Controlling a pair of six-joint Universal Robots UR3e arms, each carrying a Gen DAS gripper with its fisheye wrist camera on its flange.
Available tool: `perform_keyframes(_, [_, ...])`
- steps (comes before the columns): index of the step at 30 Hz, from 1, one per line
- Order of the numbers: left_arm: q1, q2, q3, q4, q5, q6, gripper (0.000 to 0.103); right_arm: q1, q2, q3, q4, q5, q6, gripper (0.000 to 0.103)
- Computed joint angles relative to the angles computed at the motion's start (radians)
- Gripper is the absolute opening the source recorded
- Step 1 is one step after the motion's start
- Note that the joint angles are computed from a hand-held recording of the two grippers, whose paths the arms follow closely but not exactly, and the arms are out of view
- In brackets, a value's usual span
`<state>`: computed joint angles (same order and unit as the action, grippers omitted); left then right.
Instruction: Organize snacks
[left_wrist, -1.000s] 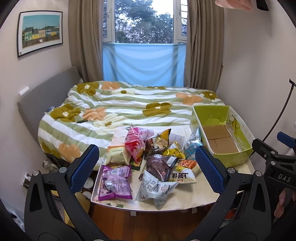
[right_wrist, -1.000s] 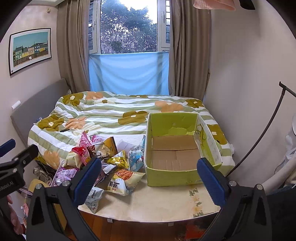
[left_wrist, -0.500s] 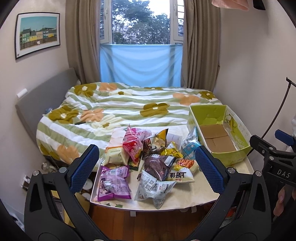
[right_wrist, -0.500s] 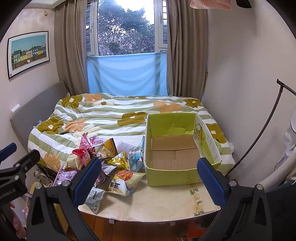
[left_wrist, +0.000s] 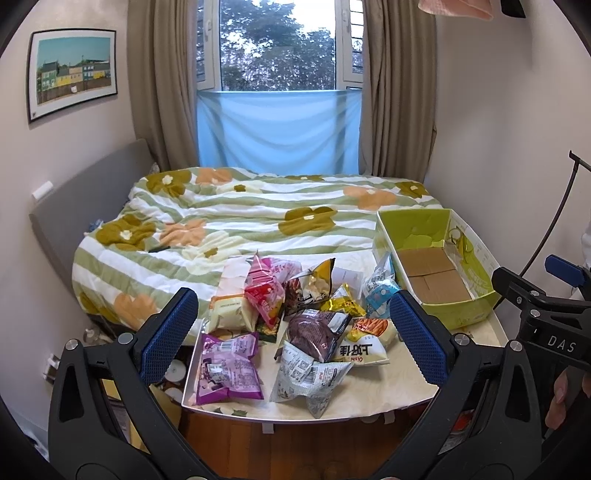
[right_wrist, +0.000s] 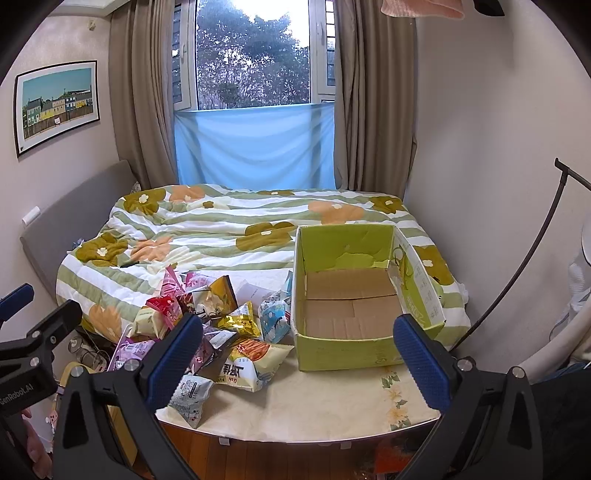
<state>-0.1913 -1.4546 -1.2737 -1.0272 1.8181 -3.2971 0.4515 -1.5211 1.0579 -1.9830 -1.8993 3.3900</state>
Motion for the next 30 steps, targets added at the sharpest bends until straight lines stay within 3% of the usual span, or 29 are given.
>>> perform_keyframes(30, [0.002, -0.027, 0.032, -0.008, -0.016, 0.005, 0.102, 0.004, 0.019, -0.022, 0.007, 0.000, 0.009, 0.103])
